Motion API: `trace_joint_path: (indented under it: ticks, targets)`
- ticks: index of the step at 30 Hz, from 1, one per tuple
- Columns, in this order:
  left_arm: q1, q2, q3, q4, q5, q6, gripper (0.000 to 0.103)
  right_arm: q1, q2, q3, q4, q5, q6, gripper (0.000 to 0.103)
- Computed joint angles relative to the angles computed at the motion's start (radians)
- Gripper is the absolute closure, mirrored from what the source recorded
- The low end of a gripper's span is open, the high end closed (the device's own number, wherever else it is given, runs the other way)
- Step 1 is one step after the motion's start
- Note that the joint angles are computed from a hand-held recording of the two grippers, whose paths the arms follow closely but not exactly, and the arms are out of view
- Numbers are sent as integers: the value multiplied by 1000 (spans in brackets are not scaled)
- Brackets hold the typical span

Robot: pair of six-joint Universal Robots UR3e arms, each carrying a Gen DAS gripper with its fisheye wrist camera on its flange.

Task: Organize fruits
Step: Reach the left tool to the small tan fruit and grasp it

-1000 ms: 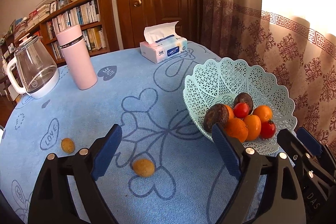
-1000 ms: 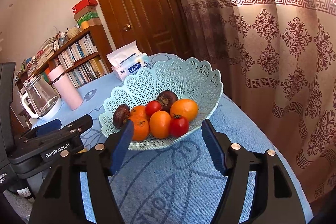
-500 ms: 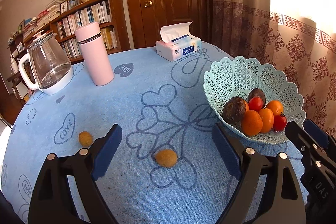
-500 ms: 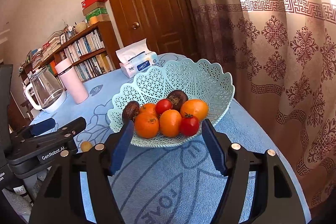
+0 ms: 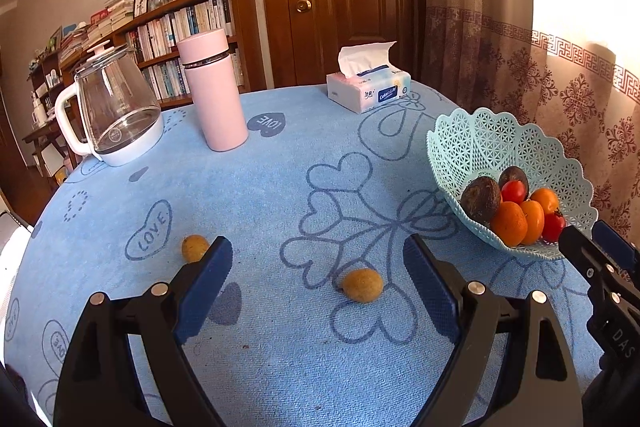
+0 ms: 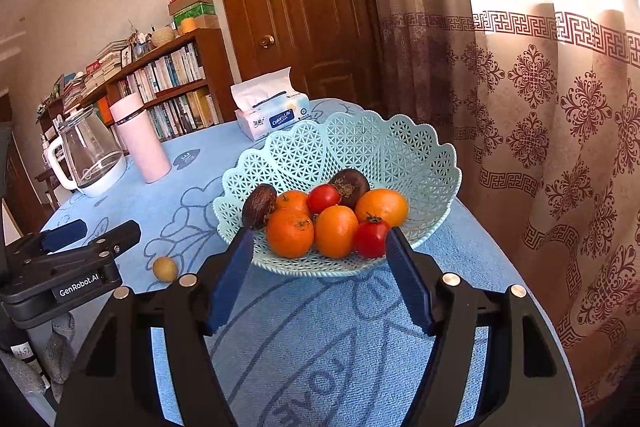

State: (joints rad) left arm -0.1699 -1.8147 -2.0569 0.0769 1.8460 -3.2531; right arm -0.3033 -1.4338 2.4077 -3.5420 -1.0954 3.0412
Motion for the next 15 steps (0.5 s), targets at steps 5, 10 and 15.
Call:
trace_joint_path:
  ticks: [5, 10, 15]
  targets:
    - [40, 29, -53, 20, -21, 3, 16, 40, -15, -12, 44, -7, -50, 33]
    - [115, 69, -118, 30, -74, -1, 16, 70, -35, -22, 110, 12, -64, 33]
    - [229, 115, -179, 9, -160, -15, 16, 112, -50, -22, 144, 23, -75, 33]
